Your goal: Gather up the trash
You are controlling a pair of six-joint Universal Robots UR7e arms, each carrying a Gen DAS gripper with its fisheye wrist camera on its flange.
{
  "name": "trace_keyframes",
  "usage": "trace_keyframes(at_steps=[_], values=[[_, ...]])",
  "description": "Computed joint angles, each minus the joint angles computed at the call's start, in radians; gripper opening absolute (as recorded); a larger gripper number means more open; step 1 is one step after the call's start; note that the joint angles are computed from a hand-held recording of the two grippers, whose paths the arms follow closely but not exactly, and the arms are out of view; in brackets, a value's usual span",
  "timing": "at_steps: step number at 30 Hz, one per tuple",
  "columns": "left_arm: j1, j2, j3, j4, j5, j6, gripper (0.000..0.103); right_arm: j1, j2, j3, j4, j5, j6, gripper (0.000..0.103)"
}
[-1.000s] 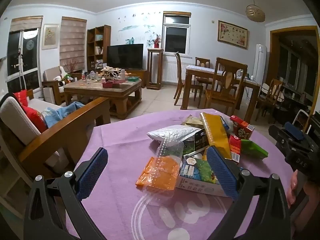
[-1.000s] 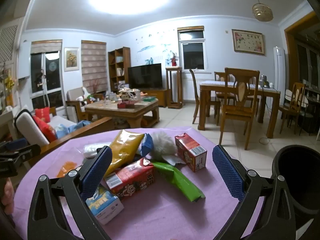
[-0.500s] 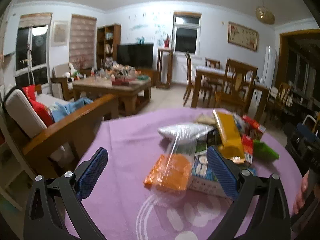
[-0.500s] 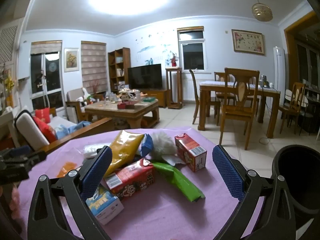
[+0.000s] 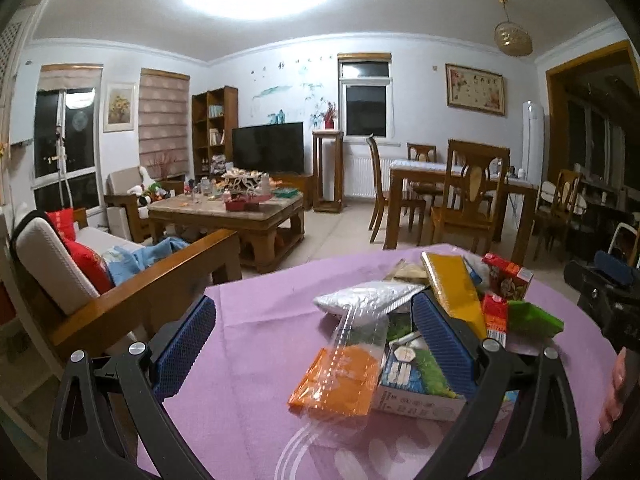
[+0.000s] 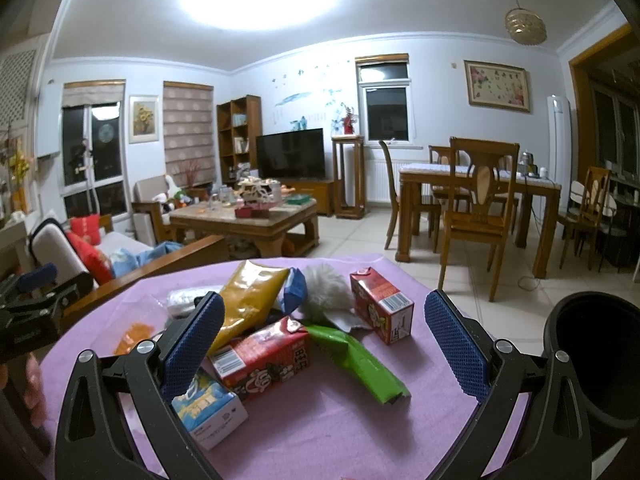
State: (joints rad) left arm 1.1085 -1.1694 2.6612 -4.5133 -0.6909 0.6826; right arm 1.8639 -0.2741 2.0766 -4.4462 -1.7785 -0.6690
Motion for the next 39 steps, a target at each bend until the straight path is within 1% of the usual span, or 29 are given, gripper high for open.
trace_keyframes(at_steps=[1,3,7,13,15,18,21,27,39], values=[[0.004,-0.004,-0.001,0.017,0.003,-0.012,0.098,0.0,0.0,0.0,0.0,0.0,0.001,0.099],[0.019,-0.026,0.0,0.063,-0.017,-0.044,0.098,0.0,0.0,0.0,-0.002,0.001,0.001,0.099],[0.043,-0.053,0.003,0.112,-0.052,-0.091,0.098,0.0,0.0,0.0,-0.001,0.0,0.0,0.099],[0.019,-0.009,0.001,0.033,-0.022,-0.031,0.098,0.0,0.0,0.0,-0.001,0.0,-0.001,0.099],[0.022,-0.011,-0.003,0.034,-0.018,-0.039,0.098,0.0,0.001,0.0,-0.003,0.001,-0.001,0.099],[0.051,-0.05,0.003,0.086,-0.064,-0.092,0.098,0.0,0.001,-0.001,-0.002,0.001,-0.001,0.099],[0.066,-0.072,0.002,0.133,-0.076,-0.128,0.098,0.0,0.001,-0.001,-0.002,0.001,-0.002,0.099],[0.051,-0.045,-0.002,0.084,-0.057,-0.079,0.098,0.0,0.001,-0.001,-0.003,0.001,-0.002,0.099],[0.044,-0.025,0.0,0.07,-0.05,-0.075,0.098,0.0,0.001,-0.001,-0.003,0.0,-0.002,0.099]])
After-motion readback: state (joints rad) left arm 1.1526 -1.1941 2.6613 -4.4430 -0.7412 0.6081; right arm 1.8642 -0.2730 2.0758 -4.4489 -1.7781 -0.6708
